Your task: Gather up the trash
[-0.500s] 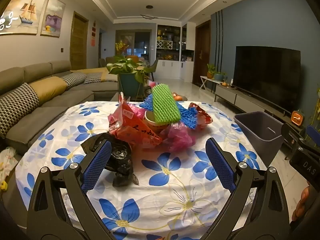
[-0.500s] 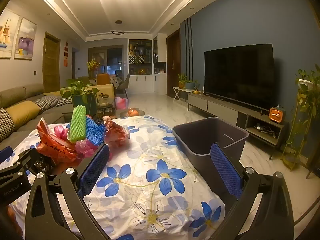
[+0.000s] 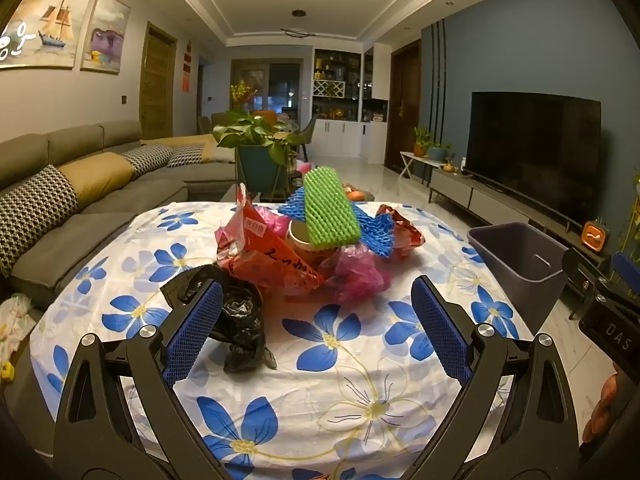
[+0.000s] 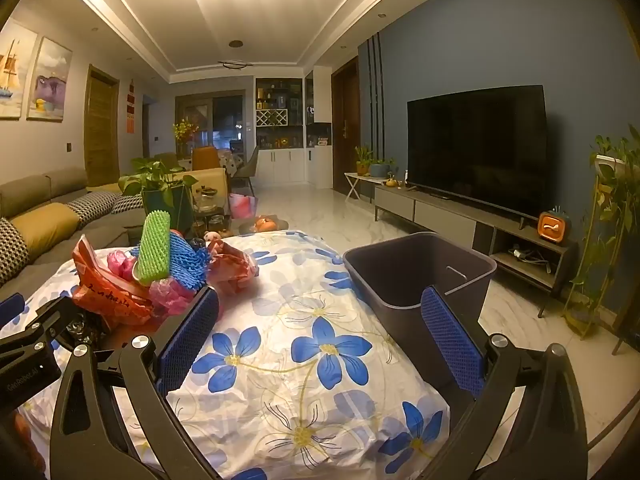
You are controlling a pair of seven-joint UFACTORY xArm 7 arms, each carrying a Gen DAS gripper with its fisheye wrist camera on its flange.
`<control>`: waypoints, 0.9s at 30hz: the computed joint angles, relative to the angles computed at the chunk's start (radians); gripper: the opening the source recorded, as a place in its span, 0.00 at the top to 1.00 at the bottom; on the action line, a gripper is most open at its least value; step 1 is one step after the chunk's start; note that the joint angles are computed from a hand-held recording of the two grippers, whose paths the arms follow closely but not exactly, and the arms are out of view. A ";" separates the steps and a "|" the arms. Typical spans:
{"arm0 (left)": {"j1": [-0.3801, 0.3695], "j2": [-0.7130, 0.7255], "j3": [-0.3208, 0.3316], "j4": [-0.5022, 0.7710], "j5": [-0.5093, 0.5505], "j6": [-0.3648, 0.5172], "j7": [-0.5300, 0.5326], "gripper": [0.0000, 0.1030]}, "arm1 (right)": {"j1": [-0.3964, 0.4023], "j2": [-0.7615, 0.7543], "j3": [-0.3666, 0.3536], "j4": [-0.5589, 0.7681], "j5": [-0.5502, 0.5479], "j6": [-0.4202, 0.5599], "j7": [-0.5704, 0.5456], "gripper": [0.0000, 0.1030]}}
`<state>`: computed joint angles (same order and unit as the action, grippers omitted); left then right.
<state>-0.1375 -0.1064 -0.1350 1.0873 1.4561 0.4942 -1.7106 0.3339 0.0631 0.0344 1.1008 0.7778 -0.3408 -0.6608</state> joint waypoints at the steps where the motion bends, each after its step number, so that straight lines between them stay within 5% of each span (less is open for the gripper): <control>1: 0.000 0.000 0.000 0.000 0.000 0.000 0.000 0.09 | 0.004 0.002 -0.001 0.004 0.009 -0.001 -0.009 0.05; 27: -0.003 0.001 0.001 0.000 -0.001 0.001 -0.007 0.09 | -0.010 -0.005 0.002 -0.009 -0.027 0.005 0.028 0.05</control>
